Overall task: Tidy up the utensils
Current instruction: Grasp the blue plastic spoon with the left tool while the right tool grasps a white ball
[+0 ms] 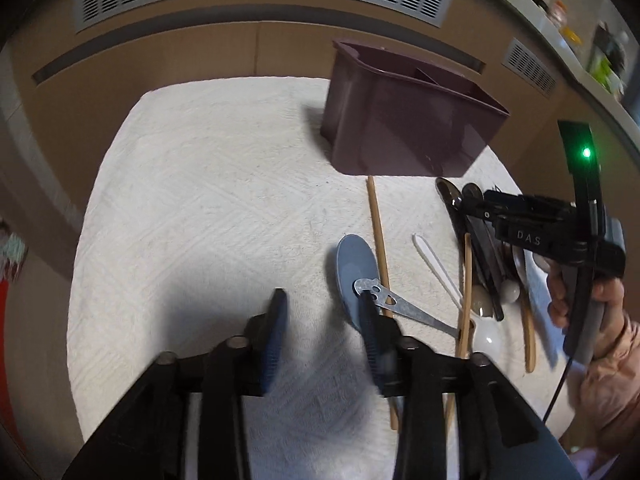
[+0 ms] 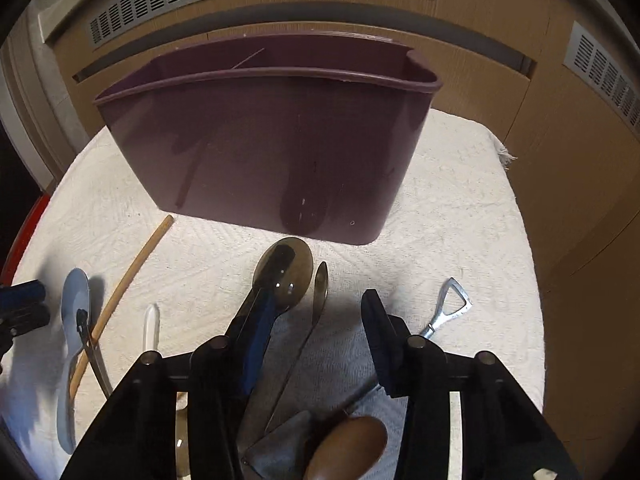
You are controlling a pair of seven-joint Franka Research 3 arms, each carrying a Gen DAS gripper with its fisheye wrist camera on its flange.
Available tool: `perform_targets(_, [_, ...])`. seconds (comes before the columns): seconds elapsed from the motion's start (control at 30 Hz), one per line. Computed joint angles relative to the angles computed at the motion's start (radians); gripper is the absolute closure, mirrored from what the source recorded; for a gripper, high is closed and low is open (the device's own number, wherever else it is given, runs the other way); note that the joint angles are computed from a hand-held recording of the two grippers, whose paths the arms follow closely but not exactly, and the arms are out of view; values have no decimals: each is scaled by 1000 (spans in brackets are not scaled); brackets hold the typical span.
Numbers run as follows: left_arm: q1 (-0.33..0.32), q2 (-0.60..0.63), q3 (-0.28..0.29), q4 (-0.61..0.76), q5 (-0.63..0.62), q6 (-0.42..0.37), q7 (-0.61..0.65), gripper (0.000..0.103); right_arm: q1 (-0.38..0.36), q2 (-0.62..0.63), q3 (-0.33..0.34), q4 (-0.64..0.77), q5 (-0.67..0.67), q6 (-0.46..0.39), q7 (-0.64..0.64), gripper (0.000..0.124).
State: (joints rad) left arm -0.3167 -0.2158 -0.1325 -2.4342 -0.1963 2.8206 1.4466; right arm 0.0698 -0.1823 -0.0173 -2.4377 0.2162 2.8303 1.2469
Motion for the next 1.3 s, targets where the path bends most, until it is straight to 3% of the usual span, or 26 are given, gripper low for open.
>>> perform_targets(0.07, [7, 6, -12, 10, 5, -8, -42, 50, -4, -28, 1, -34, -7, 43, -3, 80])
perform_targets(0.17, [74, 51, -82, 60, 183, -46, -238, 47, -27, -86, 17, -102, -44, 111, 20, 77])
perform_targets(0.23, [97, 98, -107, 108, 290, -81, -363, 47, 0, -130, -12, -143, -4, 128, -19, 71])
perform_targets(0.3, [77, 130, -92, 132, 242, -80, -365, 47, 11, -176, -25, -191, 25, 150, -48, 61])
perform_targets(0.37, [76, 155, -98, 158, 284, -97, -417, 47, -46, -217, 25, -244, -9, 194, -20, 55])
perform_targets(0.47, [77, 191, -114, 197, 484, -119, -577, 48, -138, -241, 109, -275, -80, 196, 29, 52])
perform_targets(0.5, [76, 199, -115, 204, 546, -120, -618, 51, -170, -252, 140, -285, -107, 194, 55, 52])
perform_targets(0.53, [74, 199, -113, 199, 575, -102, -636, 61, -187, -257, 152, -292, -127, 197, 70, 51])
perform_targets(0.6, [70, 188, -111, 182, 616, -72, -655, 74, -150, -270, 112, -302, -123, 183, 60, 41])
perform_targets(0.7, [77, 145, -116, 139, 770, -33, -757, 77, -52, -293, 14, -312, -65, 153, -3, 37])
perform_targets(0.87, [107, 50, -113, 43, 833, 54, -824, 84, -32, -321, 22, -321, -28, 160, -9, 37])
perform_targets(0.97, [123, 2, -107, -10, 792, 109, -818, 90, 85, -355, -84, -317, 53, 97, -99, 46])
perform_targets(1.03, [140, -27, -110, -35, 784, 139, -813, 90, 156, -405, -155, -330, 125, 33, -184, 63])
perform_targets(1.07, [149, -38, -113, -45, 781, 155, -812, 90, 175, -430, -172, -339, 149, 3, -219, 66])
perform_targets(1.13, [150, -52, -110, -61, 756, 185, -794, 90, 180, -469, -175, -355, 181, -58, -256, 87])
perform_targets(1.2, [127, -51, -84, -75, 696, 217, -751, 90, 170, -475, -156, -360, 205, -101, -270, 92])
perform_targets(1.3, [95, -49, -57, -90, 609, 242, -687, 90, 93, -423, -52, -358, 194, -56, -198, 92])
